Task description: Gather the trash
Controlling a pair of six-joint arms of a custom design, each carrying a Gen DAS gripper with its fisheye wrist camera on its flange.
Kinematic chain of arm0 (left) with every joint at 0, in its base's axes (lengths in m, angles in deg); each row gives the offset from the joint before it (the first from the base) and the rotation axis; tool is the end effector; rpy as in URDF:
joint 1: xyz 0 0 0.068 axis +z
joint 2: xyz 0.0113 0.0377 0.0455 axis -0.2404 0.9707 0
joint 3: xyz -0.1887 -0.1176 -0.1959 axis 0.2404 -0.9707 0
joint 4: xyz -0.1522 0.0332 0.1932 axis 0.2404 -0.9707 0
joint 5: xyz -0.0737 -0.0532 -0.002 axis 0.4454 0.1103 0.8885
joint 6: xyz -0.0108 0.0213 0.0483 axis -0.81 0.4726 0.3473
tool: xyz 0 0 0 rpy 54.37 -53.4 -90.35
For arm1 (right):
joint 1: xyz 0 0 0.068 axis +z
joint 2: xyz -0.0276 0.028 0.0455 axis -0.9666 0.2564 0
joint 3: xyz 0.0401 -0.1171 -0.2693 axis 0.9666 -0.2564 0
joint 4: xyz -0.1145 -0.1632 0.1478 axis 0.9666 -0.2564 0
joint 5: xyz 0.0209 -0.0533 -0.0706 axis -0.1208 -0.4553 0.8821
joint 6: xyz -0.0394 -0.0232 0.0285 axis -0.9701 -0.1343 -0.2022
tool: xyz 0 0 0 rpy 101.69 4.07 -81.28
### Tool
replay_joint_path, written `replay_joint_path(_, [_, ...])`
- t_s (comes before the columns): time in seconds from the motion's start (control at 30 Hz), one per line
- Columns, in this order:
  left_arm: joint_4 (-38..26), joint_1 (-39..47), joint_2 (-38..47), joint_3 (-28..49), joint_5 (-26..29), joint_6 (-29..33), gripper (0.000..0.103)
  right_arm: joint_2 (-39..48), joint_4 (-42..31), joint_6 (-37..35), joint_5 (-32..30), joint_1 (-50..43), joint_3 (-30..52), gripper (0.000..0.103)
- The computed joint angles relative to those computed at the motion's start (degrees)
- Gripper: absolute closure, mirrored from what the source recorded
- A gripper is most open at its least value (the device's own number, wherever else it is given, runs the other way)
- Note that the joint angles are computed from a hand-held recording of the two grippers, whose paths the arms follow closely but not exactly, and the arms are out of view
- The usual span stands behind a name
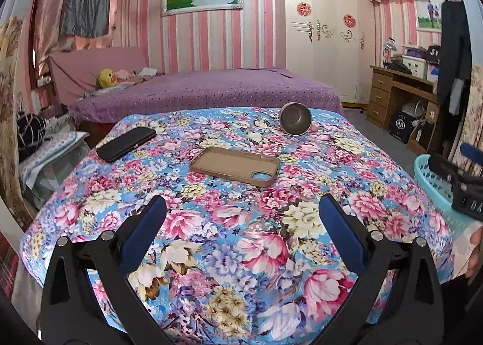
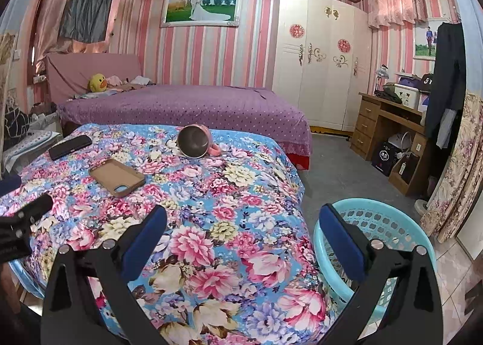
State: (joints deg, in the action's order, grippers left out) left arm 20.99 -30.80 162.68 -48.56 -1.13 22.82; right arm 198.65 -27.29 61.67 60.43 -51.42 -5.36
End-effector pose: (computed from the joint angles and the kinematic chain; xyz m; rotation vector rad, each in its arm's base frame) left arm 0.2581 -0.0535 0.0646 -0.5578 1.9824 0.3475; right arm 0.3789 0.1694 0.0816 -0.5669 1.9013 0.2645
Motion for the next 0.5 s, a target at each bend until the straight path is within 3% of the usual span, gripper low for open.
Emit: replay_joint_path(0.5, [3.37,2.03,0.07,-1.71,1.61,-0.71,0.005,0.29,3.73,-0.3,1.22,1.11,-1.27,0.004])
